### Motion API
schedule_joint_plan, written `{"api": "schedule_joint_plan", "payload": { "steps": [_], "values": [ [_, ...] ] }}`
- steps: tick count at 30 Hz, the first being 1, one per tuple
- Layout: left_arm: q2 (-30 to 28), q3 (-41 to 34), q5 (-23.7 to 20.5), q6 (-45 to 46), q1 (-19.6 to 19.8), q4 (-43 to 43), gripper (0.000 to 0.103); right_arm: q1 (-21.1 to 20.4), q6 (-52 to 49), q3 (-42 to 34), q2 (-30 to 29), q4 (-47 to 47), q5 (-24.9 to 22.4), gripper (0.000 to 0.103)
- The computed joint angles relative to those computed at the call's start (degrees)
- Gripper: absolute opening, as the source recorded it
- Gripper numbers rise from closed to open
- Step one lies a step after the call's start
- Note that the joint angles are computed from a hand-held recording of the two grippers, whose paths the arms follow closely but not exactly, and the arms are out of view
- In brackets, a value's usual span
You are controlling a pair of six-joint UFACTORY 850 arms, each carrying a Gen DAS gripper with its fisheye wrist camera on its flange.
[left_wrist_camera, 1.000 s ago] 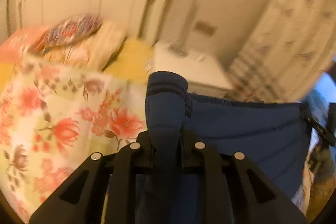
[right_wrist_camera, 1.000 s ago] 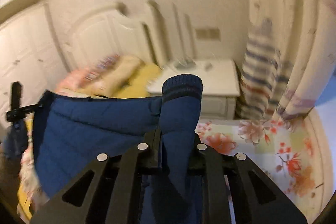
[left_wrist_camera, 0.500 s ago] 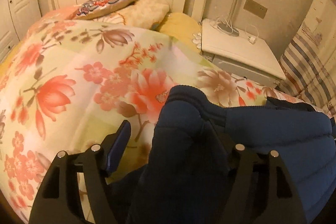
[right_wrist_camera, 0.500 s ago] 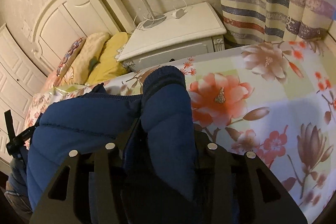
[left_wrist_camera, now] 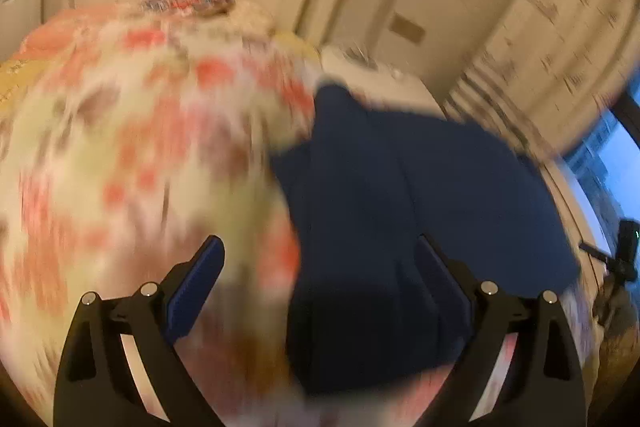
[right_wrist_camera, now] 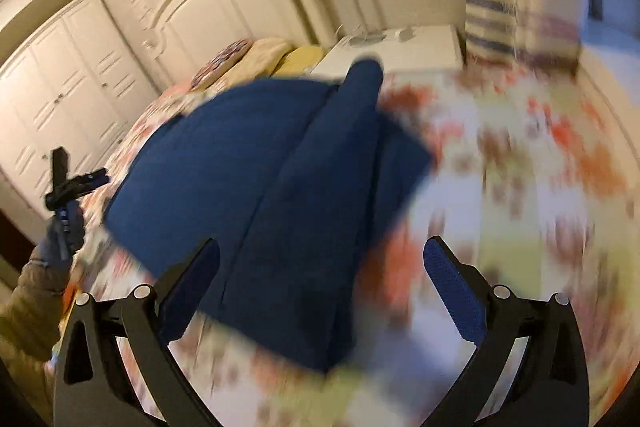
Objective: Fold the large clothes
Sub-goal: 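Lift the hem with both grippers and fold it over toward the collar, then release the hem and press the folded jacket flat with both grippers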
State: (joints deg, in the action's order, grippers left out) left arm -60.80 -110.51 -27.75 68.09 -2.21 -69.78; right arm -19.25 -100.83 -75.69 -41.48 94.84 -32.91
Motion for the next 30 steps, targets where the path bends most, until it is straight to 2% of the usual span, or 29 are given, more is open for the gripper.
{"api": "schedule_joint_plan", "payload": {
  "steps": [3, 6, 7, 9, 10, 12, 13, 14, 15, 17, 19, 23, 26, 28, 30],
  "values": [
    [2.9, 7.9, -0.2, 9.0, 0.0, -7.0, 0.095, 0.7, -3.6, 2.9, 0.8, 0.9, -0.2, 0.099],
    [1.9, 8.2, 1.0, 9.8, -1.2, -8.9, 0.095, 2.2, -6.2, 2.6, -0.1, 3.2, -0.6, 0.099],
    [1.0, 7.2, 1.1, 8.7, -1.6, -9.0, 0.095, 2.9, -6.9, 1.8, -0.7, 4.0, 0.2, 0.095],
    [-1.3, 3.8, -0.1, 3.4, -2.1, -6.8, 0.093, 4.0, -7.3, 0.5, -1.8, 5.5, 3.2, 0.081],
    [-1.4, 3.7, 0.2, 3.3, -2.4, -8.1, 0.088, 4.4, -9.7, 1.2, -1.4, 8.1, 3.5, 0.071],
    [-2.0, 2.8, -3.0, 1.5, -2.2, -8.8, 0.054, 4.9, -14.3, 3.8, 0.4, 12.6, 4.7, 0.06],
    [-1.0, 4.3, -2.5, 3.3, -2.4, -10.0, 0.047, 5.0, -18.3, 5.7, 1.6, 15.8, 4.9, 0.052],
    [1.3, 7.3, 0.4, 7.6, -3.2, -10.8, 0.038, 5.2, -21.3, 7.2, 2.5, 18.2, 5.2, 0.049],
    [2.8, 9.3, 2.6, 10.5, -3.8, -11.5, 0.035, 5.4, -26.3, 10.3, 4.5, 22.8, 5.4, 0.044],
    [6.2, 14.4, 5.7, 16.4, -4.8, -13.7, 0.034, 5.0, -30.4, 15.0, 7.3, 26.6, 3.6, 0.041],
    [10.6, 21.7, 6.5, 25.3, -5.1, -19.2, 0.034, 4.1, -34.1, 21.5, 11.1, 29.2, 0.9, 0.041],
    [17.7, 35.3, 1.6, 38.2, -3.0, -29.1, 0.037, 1.7, -35.6, 33.5, 17.1, 29.5, -5.4, 0.041],
    [21.2, 42.8, -1.4, 45.9, -1.5, -36.4, 0.042, 1.5, -39.8, 40.2, 20.5, 32.8, -8.6, 0.042],
    [22.4, 45.7, -2.3, 51.0, -1.1, -41.2, 0.046, 1.8, -43.0, 43.7, 21.9, 36.6, -9.9, 0.044],
    [23.1, 47.1, -2.1, 51.8, -1.1, -42.4, 0.048, 2.0, -41.8, 44.9, 23.0, 36.5, -8.8, 0.045]
  ]
}}
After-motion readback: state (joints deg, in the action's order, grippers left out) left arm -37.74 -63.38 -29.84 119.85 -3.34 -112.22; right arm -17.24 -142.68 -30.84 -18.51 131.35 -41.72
